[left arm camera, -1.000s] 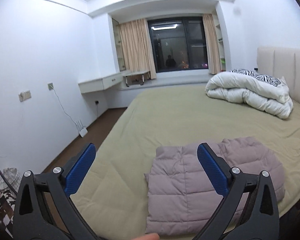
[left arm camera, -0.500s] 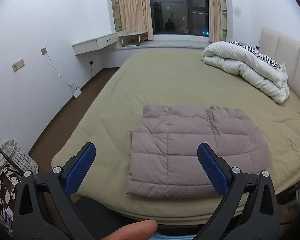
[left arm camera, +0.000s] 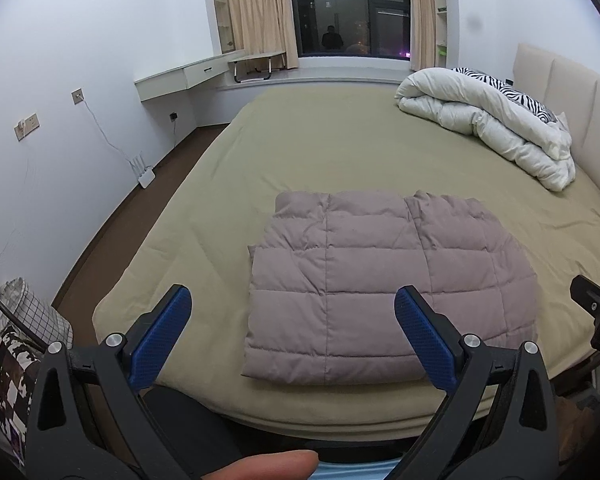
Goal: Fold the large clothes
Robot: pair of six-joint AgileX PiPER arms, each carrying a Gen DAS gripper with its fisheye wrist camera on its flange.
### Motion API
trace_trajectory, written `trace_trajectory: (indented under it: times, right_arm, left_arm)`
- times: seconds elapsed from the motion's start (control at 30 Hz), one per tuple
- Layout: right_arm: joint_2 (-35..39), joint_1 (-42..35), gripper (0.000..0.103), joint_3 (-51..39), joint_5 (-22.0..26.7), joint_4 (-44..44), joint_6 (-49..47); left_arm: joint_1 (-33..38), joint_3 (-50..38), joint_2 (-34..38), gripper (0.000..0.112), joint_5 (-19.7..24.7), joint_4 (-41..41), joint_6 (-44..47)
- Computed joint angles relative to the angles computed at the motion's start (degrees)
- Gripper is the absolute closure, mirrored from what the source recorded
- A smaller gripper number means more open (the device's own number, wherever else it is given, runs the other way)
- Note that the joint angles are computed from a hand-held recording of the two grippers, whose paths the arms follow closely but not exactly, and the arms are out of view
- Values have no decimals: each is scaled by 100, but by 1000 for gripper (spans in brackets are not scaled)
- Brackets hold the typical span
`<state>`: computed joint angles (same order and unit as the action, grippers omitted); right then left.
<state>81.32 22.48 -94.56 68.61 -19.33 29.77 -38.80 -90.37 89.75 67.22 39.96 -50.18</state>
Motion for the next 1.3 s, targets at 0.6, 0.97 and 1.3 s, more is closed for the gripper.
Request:
trace_trajectory:
  times: [0.6, 0.97, 1.3]
  right_arm:
    - [114, 65, 0, 32, 67, 73, 10]
    - [136, 8, 0, 63, 41, 188, -86]
    - [130, 23, 0, 76, 38, 178, -67]
  left_arm:
    - [273, 166, 0, 9, -242, -239, 311]
    - [355, 203, 33, 9, -353, -294, 386]
    - [361, 241, 51, 9, -423, -280, 356]
